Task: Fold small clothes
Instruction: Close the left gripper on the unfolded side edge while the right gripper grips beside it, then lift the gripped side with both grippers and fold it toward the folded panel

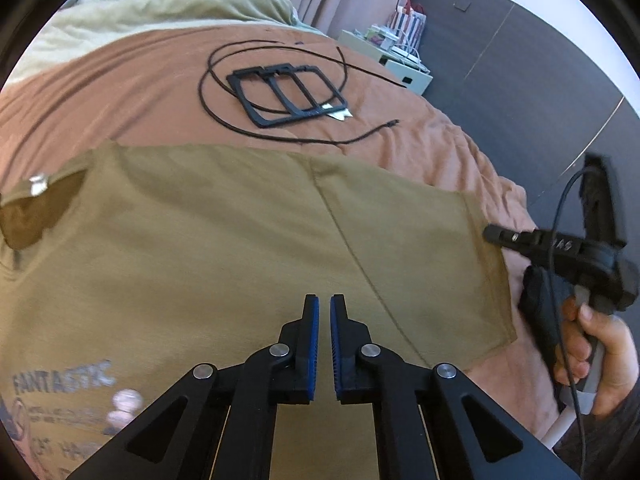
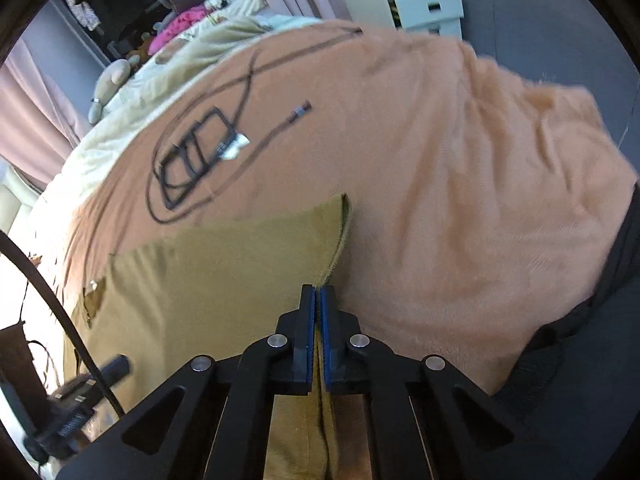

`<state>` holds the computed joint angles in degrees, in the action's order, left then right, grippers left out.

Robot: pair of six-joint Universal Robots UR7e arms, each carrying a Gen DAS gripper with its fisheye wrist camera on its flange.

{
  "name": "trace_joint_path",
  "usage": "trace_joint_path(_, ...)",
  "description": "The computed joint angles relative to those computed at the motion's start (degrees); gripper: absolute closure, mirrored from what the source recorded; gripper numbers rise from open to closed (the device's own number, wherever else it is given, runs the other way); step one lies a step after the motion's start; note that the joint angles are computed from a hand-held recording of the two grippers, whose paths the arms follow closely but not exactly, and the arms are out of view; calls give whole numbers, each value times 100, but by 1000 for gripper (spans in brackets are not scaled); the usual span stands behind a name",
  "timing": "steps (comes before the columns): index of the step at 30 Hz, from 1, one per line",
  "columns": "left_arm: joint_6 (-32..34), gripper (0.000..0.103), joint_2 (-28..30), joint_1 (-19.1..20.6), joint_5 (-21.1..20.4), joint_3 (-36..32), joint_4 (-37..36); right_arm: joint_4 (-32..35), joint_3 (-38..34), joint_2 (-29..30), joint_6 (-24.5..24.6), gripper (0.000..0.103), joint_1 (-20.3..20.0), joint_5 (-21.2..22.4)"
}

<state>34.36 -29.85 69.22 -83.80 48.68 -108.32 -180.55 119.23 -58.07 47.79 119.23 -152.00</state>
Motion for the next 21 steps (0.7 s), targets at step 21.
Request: trace_joint_path(21, -540, 103, -168, -13, -309, 600, 509, 1257, -1216, 331, -264, 103, 898, -383)
